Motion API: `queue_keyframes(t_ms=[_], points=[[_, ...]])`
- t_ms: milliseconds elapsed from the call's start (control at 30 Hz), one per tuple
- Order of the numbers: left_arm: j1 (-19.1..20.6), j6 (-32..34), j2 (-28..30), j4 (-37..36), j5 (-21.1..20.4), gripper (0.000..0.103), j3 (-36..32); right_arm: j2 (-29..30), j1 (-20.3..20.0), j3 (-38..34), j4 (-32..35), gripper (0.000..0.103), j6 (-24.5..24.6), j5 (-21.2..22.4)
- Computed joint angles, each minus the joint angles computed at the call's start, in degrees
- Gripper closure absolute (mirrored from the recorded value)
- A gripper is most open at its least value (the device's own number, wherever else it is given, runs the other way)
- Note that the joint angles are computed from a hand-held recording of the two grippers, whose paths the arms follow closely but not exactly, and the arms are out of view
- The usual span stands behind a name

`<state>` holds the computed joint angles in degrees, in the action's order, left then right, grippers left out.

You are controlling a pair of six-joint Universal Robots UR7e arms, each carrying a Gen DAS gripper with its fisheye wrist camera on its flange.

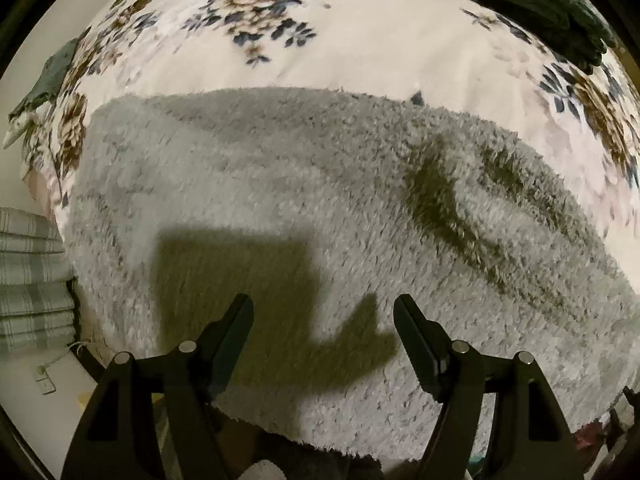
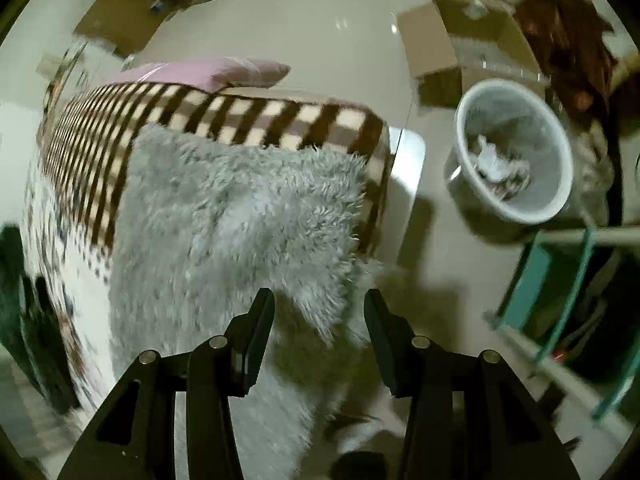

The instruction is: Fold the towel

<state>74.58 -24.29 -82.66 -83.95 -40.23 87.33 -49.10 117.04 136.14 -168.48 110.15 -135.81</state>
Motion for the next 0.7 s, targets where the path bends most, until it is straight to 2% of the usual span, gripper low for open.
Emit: queue_keyframes(t_ms=[33, 67, 133, 200, 267, 333, 367, 400, 467, 533, 633, 700], points=[[0.0, 0.4, 0.2, -0.1, 0.0, 0.032, -0.2, 1.3, -0.2, 0.3, -2.9, 0.083, 0.2, -1.0], [0.0, 0.5, 0.4, -0.1, -0.1, 0.032, -0.3, 1.8, -0.2, 0.0, -3.4, 0.094, 0.2, -1.6], [0.3, 1.1, 0.9, 0.4, 0.2, 0.032, -1.1, 1.0, 0.5, -1.8, 2.6, 0.098, 1.2, -2.4], [0.6, 1.1, 1.1, 1.0, 0.1, 0.032, -1.3, -0.7, 3.1, -4.6, 13.3, 0.098, 5.6, -4.4], [1.0, 0.9, 1.4, 1.5, -0.1, 0.032, -1.8, -2.3, 5.3, -5.9, 20.9, 0.098, 10.7, -4.0], [1.4, 0.5, 1.9, 2.3, -0.4, 0.032, -2.6, -3.4, 5.2, -5.2, 22.9, 0.098, 12.3, -1.1], [1.4, 0.2, 1.9, 1.9, -0.6, 0.032, -2.2, -3.1, 4.4, -4.2, 20.3, 0.098, 11.1, 0.7], [1.4, 0.2, 1.5, 1.7, -0.8, 0.032, -1.6, -2.5, 3.2, -2.8, 15.4, 0.098, 8.2, 2.8], [1.7, 0.6, 1.5, 2.0, -1.1, 0.032, -2.5, -1.6, 2.0, -1.4, 9.0, 0.085, 5.2, 4.7], [2.4, 2.2, 1.9, 2.0, -0.9, 0.032, -4.5, -1.9, 2.9, -3.2, 11.7, 0.054, 5.2, 4.4], [3.0, 3.0, 2.3, 2.9, -0.1, 0.032, -6.8, -1.4, 6.3, -10.2, 21.8, 0.051, 6.5, 2.5], [3.6, 2.7, 2.6, 4.2, 0.4, 0.032, -8.6, 1.6, 7.4, -15.9, 22.7, 0.051, 1.6, 4.1]])
